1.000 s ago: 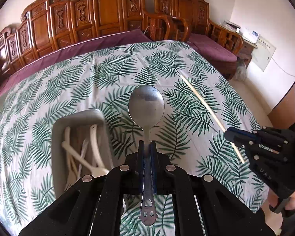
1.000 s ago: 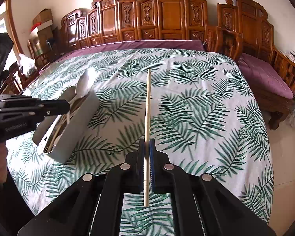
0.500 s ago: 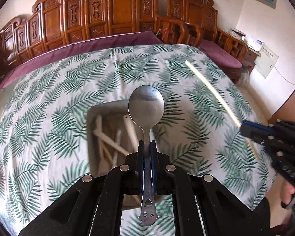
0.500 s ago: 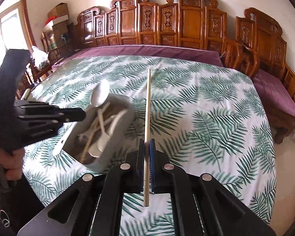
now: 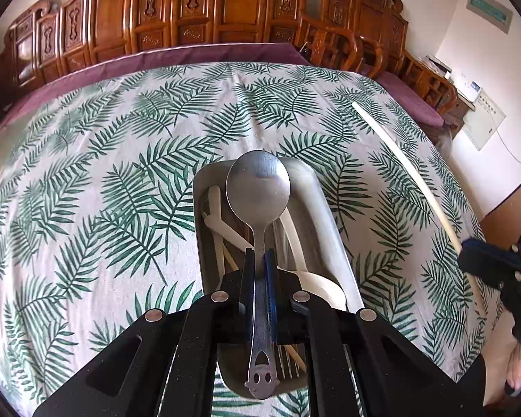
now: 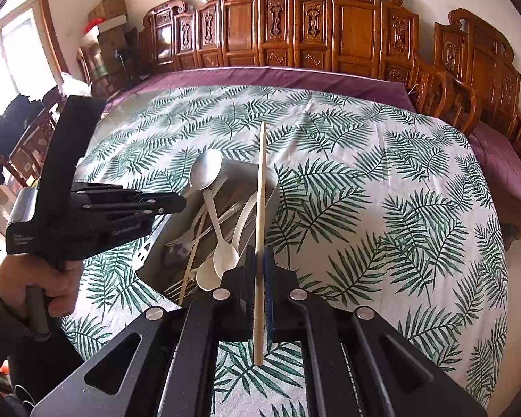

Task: Organize utensils
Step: 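Carry the metal spoon over the grey tray with the left tool while the right tool carries the chopstick, then open the left tool to drop the spoon while the right tool releases the chopstick into the tray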

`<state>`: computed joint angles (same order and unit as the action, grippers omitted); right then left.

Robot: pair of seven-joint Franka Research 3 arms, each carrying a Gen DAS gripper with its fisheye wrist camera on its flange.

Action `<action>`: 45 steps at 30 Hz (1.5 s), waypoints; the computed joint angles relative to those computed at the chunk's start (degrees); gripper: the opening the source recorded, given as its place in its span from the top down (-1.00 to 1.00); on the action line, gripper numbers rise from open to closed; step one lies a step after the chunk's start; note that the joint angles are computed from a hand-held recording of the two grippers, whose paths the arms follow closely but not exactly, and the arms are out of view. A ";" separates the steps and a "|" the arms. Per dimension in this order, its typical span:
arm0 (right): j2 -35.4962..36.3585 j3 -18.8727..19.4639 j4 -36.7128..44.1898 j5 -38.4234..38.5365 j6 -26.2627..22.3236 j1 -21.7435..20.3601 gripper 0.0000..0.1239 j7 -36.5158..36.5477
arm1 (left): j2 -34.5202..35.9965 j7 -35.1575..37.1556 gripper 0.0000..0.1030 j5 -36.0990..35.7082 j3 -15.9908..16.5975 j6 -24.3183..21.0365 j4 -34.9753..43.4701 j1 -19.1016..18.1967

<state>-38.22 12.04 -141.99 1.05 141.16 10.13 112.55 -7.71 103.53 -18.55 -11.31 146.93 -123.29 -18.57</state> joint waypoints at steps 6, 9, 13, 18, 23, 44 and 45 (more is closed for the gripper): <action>2.01 0.61 0.93 -0.53 -0.57 0.15 0.91 0.82 | 1.15 2.18 0.89 -2.35 -0.16 0.44 -0.04 -0.02; 3.11 0.95 1.46 -1.13 -0.76 0.29 0.91 1.26 | 0.06 4.09 0.89 -3.48 0.08 3.16 -1.54 -0.31; 4.00 1.39 1.84 -2.23 -0.52 0.13 0.91 2.87 | -1.64 6.40 0.89 -6.05 1.25 5.01 -2.94 -0.81; 6.00 2.12 2.84 -3.65 0.35 0.07 0.91 5.30 | -3.56 8.65 0.88 -8.35 2.82 7.48 -4.64 -1.00; 9.12 2.50 4.38 -4.74 1.59 0.97 0.91 6.92 | -4.88 9.84 0.85 -6.75 4.37 10.37 -6.33 -0.83; 23.57 -0.08 12.24 -8.94 0.94 5.48 0.91 12.46 | -5.56 15.79 -0.67 -12.37 8.60 11.85 -6.15 -0.13; 23.85 -0.32 12.45 -8.95 0.89 5.71 0.91 12.45 | -5.37 15.75 -0.67 -12.45 8.50 11.76 -6.02 0.12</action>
